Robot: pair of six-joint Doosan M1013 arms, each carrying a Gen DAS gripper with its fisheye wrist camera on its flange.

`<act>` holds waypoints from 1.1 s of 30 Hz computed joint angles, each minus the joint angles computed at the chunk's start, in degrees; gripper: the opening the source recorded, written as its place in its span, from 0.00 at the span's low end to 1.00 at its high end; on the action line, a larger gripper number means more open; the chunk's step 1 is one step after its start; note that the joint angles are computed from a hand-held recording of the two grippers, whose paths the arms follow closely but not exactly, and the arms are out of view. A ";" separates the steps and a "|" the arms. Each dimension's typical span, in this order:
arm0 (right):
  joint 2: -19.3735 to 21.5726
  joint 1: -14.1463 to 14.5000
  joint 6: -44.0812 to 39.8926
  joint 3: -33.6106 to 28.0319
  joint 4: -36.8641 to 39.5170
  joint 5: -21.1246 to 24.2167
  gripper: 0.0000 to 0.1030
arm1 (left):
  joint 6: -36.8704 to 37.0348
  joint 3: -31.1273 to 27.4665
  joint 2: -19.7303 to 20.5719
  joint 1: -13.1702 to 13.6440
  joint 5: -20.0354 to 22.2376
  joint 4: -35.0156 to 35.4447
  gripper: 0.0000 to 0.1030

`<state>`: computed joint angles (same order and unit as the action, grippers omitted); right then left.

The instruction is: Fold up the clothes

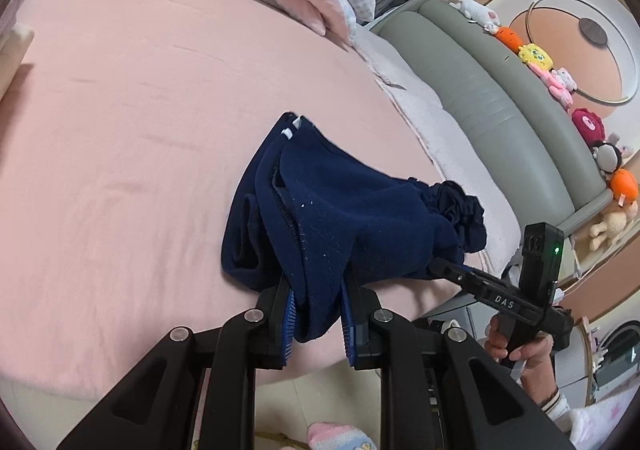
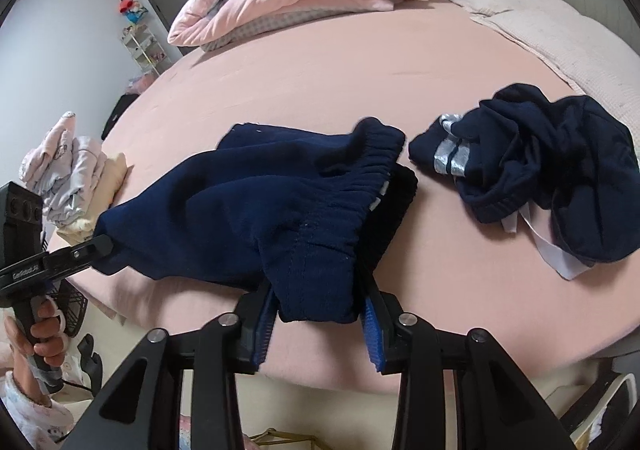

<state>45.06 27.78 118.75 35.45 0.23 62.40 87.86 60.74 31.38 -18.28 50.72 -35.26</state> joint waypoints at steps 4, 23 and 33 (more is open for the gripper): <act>0.12 0.37 2.90 0.15 -1.51 -0.23 0.45 | -0.19 0.81 -0.09 0.10 0.19 -0.51 0.17; -7.06 -1.82 18.86 16.97 12.42 -18.78 0.67 | -7.02 4.37 -0.71 2.16 -1.13 -7.22 0.65; -8.37 -1.83 26.56 21.57 15.07 -26.23 0.73 | -4.72 8.06 -1.79 2.32 -5.69 -19.27 0.73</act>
<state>36.69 25.95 145.31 57.02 15.30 36.16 83.13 68.80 29.58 -15.96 45.03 -54.53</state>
